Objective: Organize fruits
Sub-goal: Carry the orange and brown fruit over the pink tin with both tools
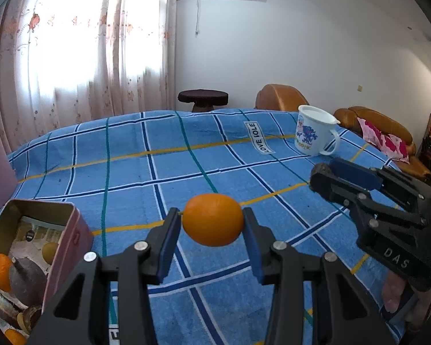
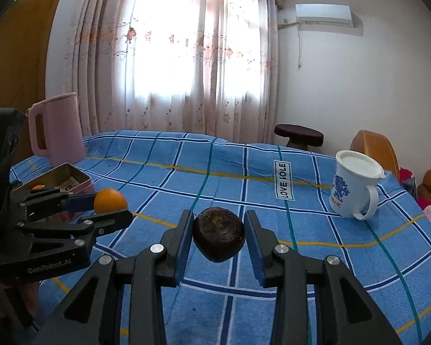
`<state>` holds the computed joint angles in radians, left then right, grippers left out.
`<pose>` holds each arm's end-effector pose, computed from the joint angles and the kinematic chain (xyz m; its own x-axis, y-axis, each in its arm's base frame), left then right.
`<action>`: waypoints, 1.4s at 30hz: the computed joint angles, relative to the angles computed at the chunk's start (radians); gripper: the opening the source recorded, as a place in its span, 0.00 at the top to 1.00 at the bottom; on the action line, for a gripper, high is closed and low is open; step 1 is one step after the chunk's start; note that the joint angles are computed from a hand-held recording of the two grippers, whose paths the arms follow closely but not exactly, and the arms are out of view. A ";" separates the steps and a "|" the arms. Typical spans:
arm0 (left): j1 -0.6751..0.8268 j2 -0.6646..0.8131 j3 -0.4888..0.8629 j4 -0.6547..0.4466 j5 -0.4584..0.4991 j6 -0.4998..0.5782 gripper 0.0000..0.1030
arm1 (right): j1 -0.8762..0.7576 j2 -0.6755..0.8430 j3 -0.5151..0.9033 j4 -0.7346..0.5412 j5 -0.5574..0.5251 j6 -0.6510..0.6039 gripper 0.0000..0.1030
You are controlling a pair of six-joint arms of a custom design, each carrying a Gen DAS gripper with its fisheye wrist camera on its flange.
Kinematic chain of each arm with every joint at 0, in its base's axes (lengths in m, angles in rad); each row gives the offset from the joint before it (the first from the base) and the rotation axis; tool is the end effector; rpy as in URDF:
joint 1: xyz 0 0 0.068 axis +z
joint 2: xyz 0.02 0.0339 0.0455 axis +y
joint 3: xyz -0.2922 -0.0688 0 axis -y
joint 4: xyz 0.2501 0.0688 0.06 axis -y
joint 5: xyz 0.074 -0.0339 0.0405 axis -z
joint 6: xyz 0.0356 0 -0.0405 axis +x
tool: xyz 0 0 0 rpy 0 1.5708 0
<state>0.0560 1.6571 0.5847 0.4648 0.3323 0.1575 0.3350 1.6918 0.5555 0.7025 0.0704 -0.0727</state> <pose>0.3060 0.0055 0.1522 -0.5293 0.1188 -0.8401 0.3013 0.9519 -0.0552 0.2977 0.1010 0.1559 -0.3765 -0.2078 -0.9028 -0.2958 0.9505 -0.0954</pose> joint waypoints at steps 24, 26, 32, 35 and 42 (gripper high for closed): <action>0.108 -0.091 -0.114 0.068 0.106 0.012 0.56 | 0.129 -0.032 -0.061 0.043 0.063 -0.005 0.63; 0.128 -0.097 -0.120 0.066 0.124 0.015 0.56 | 0.137 -0.032 -0.057 0.038 0.047 0.011 0.63; 0.190 -0.110 -0.129 0.053 0.171 0.032 0.56 | 0.194 -0.011 -0.027 0.023 0.057 0.019 0.63; 0.231 -0.117 -0.134 0.046 0.198 0.043 0.56 | 0.215 0.008 -0.005 0.017 0.058 0.017 0.63; 0.325 -0.129 -0.124 0.011 0.266 0.067 0.56 | 0.270 0.039 0.042 -0.007 0.069 0.017 0.63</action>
